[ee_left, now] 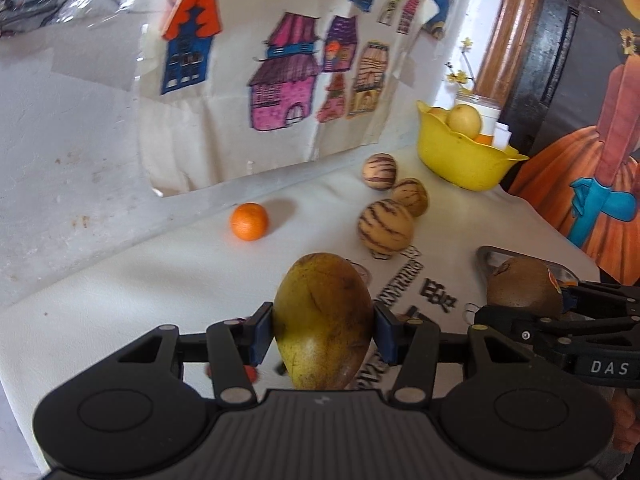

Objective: Organize fruits
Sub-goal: 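Carry the kiwi and the elongated pear over the metal tray with both tools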

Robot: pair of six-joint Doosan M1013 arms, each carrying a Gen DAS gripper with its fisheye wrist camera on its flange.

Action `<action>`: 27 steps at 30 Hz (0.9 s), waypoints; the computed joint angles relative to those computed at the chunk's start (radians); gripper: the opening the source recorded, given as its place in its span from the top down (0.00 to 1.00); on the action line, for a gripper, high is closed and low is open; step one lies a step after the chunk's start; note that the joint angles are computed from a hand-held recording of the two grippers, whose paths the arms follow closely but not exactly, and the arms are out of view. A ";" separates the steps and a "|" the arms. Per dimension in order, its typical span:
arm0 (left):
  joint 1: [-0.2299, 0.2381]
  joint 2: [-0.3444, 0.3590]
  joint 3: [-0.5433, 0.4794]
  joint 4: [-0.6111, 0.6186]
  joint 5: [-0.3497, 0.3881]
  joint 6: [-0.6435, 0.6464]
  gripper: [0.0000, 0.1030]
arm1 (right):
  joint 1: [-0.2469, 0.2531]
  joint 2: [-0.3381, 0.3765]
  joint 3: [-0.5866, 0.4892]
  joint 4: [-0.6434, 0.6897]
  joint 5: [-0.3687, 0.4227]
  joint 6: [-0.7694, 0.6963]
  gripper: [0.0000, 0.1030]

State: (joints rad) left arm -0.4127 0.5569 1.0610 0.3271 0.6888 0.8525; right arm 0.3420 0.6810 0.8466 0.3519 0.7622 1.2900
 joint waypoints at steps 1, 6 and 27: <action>-0.003 0.000 -0.002 -0.003 0.000 0.004 0.46 | -0.004 -0.012 0.018 0.007 -0.011 -0.004 0.41; -0.023 0.002 -0.013 -0.019 -0.002 0.035 0.46 | -0.025 -0.067 0.108 0.023 -0.051 -0.016 0.41; -0.093 0.099 -0.159 -0.265 -0.010 0.345 0.46 | -0.111 -0.171 0.308 -0.241 -0.216 0.157 0.41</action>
State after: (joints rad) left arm -0.5061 0.6557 0.9015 0.0618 0.6785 1.1971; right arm 0.2313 0.5099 1.1550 0.1112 0.5467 1.4471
